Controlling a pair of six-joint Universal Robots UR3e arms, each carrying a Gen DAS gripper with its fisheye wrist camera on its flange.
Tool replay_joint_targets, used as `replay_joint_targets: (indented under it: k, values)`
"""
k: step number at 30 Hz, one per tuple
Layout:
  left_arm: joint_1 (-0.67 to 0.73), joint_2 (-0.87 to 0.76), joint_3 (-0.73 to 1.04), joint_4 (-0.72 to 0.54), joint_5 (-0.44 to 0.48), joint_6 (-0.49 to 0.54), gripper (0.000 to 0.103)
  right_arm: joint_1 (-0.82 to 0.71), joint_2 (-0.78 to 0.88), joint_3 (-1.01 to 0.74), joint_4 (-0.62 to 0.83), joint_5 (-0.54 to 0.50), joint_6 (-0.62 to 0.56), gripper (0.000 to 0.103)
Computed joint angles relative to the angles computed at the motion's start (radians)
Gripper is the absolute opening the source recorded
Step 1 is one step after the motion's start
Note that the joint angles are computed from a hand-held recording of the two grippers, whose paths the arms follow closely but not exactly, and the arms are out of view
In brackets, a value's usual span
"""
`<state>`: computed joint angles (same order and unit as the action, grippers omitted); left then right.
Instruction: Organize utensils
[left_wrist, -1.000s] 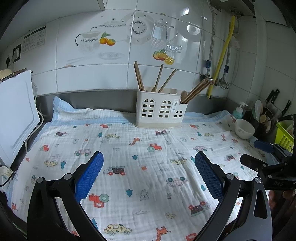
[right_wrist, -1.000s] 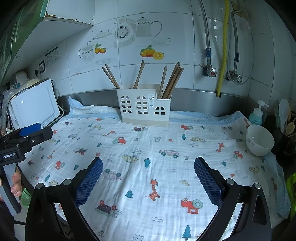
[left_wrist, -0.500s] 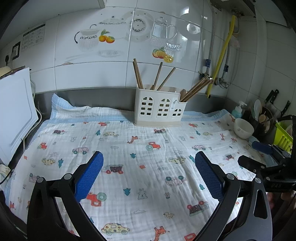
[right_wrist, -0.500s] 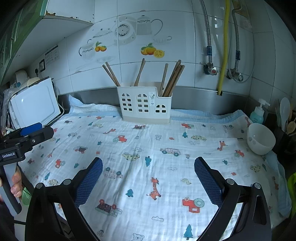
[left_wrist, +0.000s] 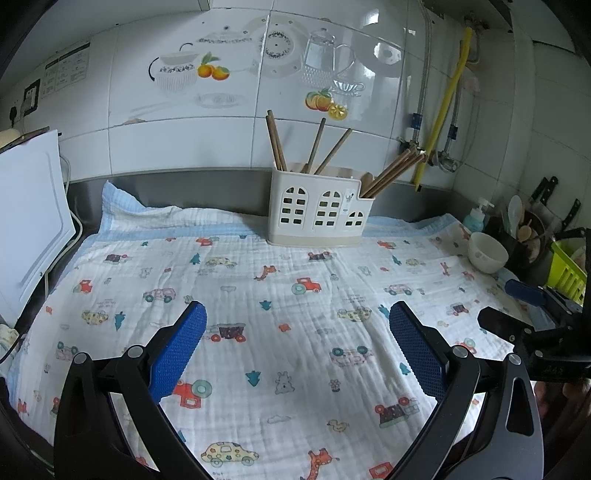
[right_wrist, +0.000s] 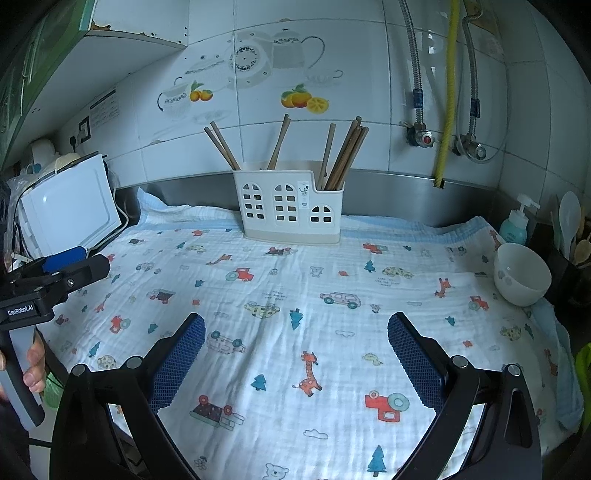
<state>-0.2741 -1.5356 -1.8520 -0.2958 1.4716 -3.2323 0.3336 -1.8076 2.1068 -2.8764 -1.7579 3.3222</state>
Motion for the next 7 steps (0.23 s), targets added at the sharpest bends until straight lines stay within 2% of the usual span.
replay_joint_targets:
  k: [7]
  values:
    - [-0.012, -0.01, 0.011, -0.011, 0.023, 0.008, 0.098, -0.002, -0.002, 0.002, 0.002, 0.0, 0.0, 0.096]
